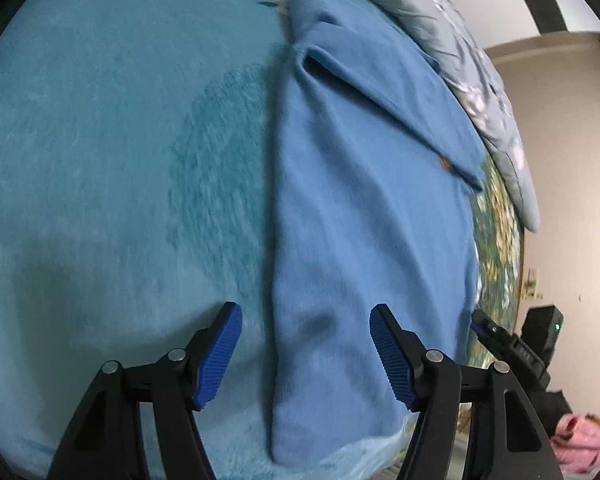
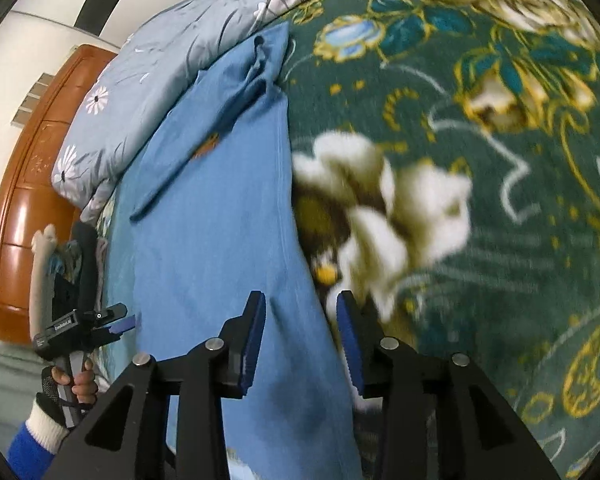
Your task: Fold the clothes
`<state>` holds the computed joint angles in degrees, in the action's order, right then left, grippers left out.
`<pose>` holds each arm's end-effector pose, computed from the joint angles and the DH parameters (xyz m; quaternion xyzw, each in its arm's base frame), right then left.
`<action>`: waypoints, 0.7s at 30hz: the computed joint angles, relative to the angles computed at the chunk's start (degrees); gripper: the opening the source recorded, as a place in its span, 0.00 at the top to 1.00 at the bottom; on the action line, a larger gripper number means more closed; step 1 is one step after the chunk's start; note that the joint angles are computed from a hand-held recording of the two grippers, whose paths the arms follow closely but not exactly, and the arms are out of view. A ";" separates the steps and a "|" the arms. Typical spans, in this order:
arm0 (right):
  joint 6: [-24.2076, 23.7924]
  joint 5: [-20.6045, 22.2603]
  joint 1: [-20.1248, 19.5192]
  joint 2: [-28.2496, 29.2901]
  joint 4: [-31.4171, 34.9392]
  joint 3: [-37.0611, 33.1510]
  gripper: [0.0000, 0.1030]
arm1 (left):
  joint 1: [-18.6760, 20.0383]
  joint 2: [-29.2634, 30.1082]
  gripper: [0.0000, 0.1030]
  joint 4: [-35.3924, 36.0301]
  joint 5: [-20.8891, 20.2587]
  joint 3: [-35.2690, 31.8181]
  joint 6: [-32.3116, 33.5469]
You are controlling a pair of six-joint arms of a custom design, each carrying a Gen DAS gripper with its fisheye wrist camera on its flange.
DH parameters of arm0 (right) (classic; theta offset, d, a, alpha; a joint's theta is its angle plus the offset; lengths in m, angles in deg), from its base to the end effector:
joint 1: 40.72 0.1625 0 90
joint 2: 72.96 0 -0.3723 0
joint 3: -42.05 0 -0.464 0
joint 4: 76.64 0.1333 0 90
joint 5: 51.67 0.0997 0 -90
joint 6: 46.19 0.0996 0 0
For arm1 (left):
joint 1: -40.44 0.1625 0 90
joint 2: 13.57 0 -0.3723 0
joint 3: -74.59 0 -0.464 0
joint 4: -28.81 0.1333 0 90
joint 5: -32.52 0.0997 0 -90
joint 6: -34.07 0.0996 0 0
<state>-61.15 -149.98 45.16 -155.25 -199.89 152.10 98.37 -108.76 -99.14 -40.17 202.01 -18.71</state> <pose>0.0777 -0.5763 0.2268 0.0906 -0.9921 0.0351 0.0793 -0.1102 -0.4827 0.2011 -0.1849 0.9699 -0.1378 0.0777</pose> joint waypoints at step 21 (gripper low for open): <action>-0.38 6.65 -4.65 -5.33 15.81 1.07 0.93 | -3.46 4.33 0.92 3.65 -9.66 -0.34 4.58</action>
